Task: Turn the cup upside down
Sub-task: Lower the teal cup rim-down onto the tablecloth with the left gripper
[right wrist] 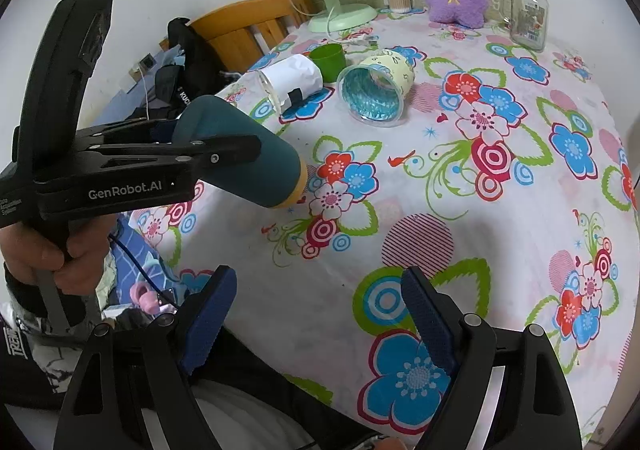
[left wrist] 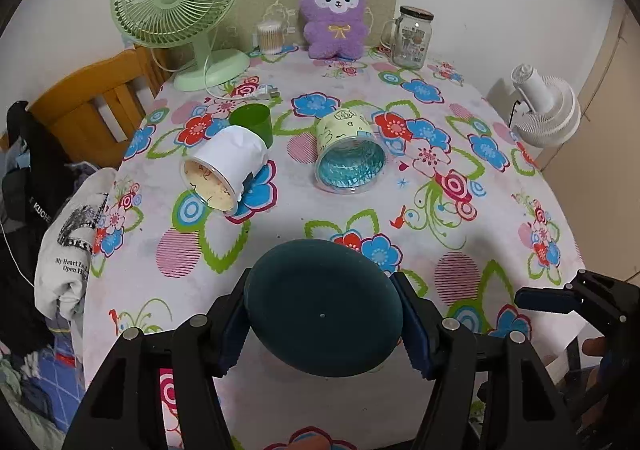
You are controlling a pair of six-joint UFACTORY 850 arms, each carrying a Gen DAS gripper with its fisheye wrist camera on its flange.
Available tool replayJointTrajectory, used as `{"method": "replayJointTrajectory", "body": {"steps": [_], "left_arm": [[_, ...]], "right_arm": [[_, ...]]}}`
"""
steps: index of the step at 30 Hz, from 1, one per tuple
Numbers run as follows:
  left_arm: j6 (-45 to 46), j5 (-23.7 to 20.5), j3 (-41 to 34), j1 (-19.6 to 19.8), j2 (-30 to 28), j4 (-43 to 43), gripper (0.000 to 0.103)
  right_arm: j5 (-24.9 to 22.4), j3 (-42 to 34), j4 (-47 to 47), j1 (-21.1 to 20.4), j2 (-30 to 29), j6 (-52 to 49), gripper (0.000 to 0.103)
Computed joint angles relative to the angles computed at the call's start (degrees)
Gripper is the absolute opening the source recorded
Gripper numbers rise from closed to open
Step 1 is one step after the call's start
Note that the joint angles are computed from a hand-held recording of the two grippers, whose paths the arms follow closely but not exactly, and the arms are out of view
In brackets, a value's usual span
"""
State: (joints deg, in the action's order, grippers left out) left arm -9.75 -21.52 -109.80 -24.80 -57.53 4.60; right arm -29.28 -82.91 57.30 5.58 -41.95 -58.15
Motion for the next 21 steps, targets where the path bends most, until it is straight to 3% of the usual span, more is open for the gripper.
{"method": "replayJointTrajectory", "body": {"steps": [2, 4, 6, 21], "left_arm": [[-0.75, -1.89, -2.17, -0.06, -1.52, 0.96, 0.070], [-0.90, -2.06, -2.94, 0.10, -2.13, 0.49, 0.092], [-2.82, -0.01, -1.74, 0.11, -1.49, 2.27, 0.101], [0.53, 0.51, -1.57, 0.33, -1.37, -1.41, 0.101]], "right_arm": [[-0.12, -0.28, -0.41, 0.02, -0.29, 0.54, 0.086], [-0.26, -0.33, -0.52, 0.01, -0.40, 0.56, 0.086], [-0.30, -0.28, -0.58, -0.05, -0.40, 0.52, 0.086], [-0.27, -0.74, -1.33, 0.15, -0.87, 1.50, 0.086]]}}
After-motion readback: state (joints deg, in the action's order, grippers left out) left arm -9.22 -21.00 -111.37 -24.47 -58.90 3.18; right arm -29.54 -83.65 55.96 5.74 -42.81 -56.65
